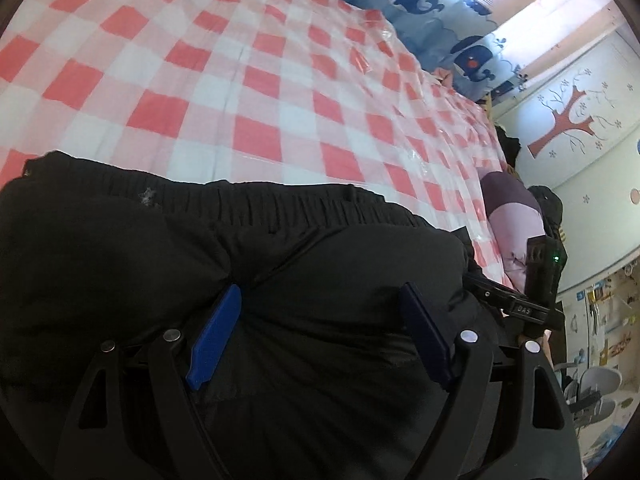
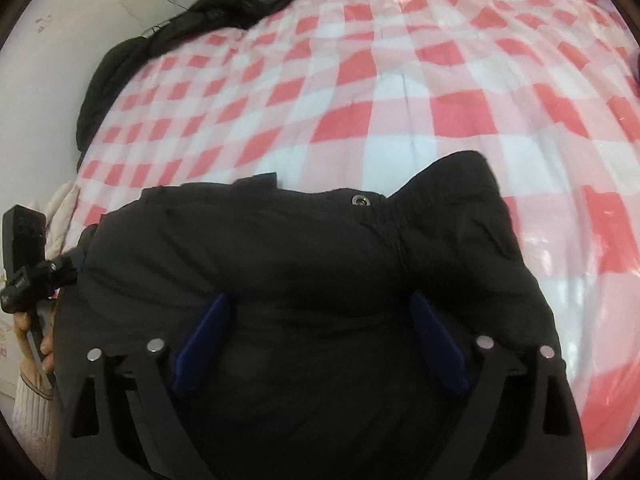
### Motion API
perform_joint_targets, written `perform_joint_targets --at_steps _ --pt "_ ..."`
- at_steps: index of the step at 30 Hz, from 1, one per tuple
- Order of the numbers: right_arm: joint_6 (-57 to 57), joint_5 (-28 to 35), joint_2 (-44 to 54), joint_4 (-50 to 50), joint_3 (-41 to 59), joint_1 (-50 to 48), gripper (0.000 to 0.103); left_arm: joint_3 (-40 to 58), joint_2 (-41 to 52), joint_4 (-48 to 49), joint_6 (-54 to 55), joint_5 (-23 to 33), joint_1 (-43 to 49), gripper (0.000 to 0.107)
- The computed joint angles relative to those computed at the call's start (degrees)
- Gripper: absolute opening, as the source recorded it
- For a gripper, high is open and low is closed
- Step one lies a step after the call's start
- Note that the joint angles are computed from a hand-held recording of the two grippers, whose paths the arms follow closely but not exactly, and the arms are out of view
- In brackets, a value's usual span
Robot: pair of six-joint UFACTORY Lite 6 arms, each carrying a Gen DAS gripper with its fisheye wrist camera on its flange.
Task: Fold large clothes
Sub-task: 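Grasp the jacket's folded edge with both grippers side by side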
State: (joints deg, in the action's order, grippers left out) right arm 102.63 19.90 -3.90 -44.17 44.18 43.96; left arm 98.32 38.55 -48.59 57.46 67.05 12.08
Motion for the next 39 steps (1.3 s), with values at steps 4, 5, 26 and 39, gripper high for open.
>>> perform_joint_targets --at_steps 4,5,26,39 --pt "8.07 9.7 -3.5 -7.7 4.68 6.64 0.088 -1.74 -5.52 -4.52 1.48 3.47 5.03 0.077" --pt "9.24 12.03 -2.91 -9.8 6.78 8.48 0.088 -2.79 -7.35 -6.27 2.88 2.87 6.84 0.078" --pt "7.28 32.56 1.75 -4.35 15.86 22.22 0.096 -15.04 -12.15 -6.25 16.37 0.49 23.35 0.079" --pt "48.18 43.86 -7.29 -10.75 -9.72 42.08 0.096 -30.6 -20.04 -11.97 30.02 -5.81 28.05 0.079"
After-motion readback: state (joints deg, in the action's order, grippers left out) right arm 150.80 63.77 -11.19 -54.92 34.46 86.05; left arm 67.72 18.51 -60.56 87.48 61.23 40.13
